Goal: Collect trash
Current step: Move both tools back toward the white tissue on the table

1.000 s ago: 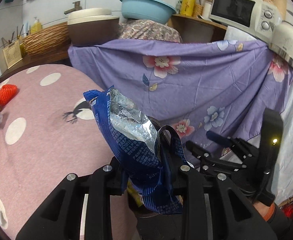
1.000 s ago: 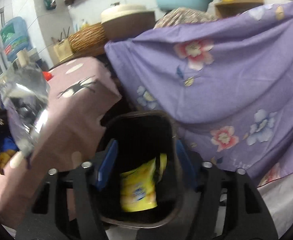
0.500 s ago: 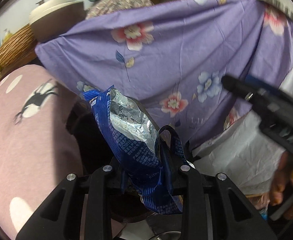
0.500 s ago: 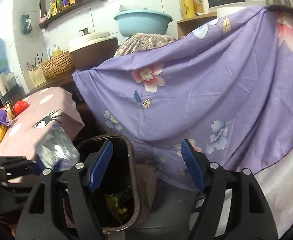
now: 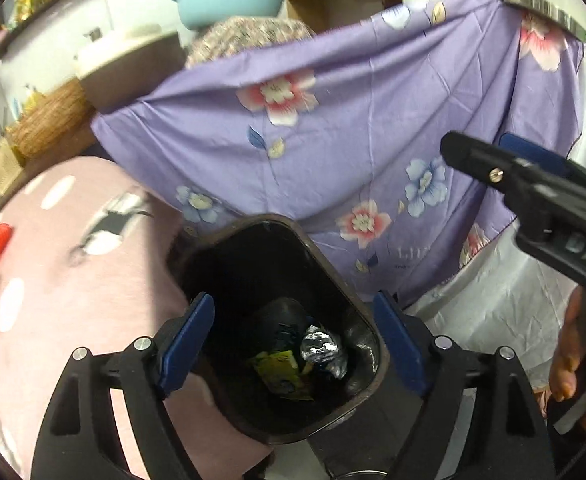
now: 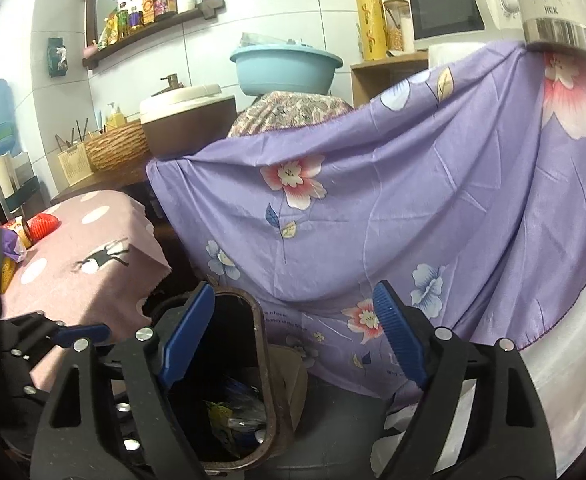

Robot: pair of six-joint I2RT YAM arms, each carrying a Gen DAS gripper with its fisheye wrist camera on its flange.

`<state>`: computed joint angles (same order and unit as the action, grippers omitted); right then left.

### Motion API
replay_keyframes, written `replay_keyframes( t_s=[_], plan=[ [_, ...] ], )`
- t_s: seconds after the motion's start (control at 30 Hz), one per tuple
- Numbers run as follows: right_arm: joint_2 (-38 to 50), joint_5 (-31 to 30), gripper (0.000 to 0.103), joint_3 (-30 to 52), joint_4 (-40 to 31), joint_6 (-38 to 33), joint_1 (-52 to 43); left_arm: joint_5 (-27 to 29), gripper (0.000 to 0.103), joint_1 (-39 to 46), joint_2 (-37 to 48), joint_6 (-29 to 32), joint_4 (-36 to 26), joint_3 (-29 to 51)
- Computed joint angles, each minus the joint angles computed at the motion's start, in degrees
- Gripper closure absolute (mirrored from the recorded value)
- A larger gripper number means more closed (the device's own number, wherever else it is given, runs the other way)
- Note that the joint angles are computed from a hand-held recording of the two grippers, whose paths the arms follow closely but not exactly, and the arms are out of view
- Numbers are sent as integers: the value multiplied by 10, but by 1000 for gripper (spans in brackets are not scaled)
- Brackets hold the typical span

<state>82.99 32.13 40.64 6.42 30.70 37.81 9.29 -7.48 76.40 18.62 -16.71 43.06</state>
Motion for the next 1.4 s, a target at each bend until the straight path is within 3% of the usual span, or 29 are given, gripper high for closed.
replay_keyframes(
  t_s=[0.23, 0.5, 0.8, 1.07, 1.4],
  plan=[
    [2, 5, 19, 28, -9, -6, 23, 47, 16, 95, -107, 23, -51, -1],
    [42, -22, 18, 89, -14, -15, 51, 123, 12, 259, -147, 54, -84, 18],
    [154, -85, 18, 232, -29, -66, 107, 174, 7, 463, -84, 86, -79, 60],
    [261, -145, 13, 389, -75, -114, 152, 177, 5, 599, 14, 118, -64, 111],
    [387, -214, 12, 593, -166, -141, 177, 166, 5, 675, 127, 145, -81, 193]
  ],
)
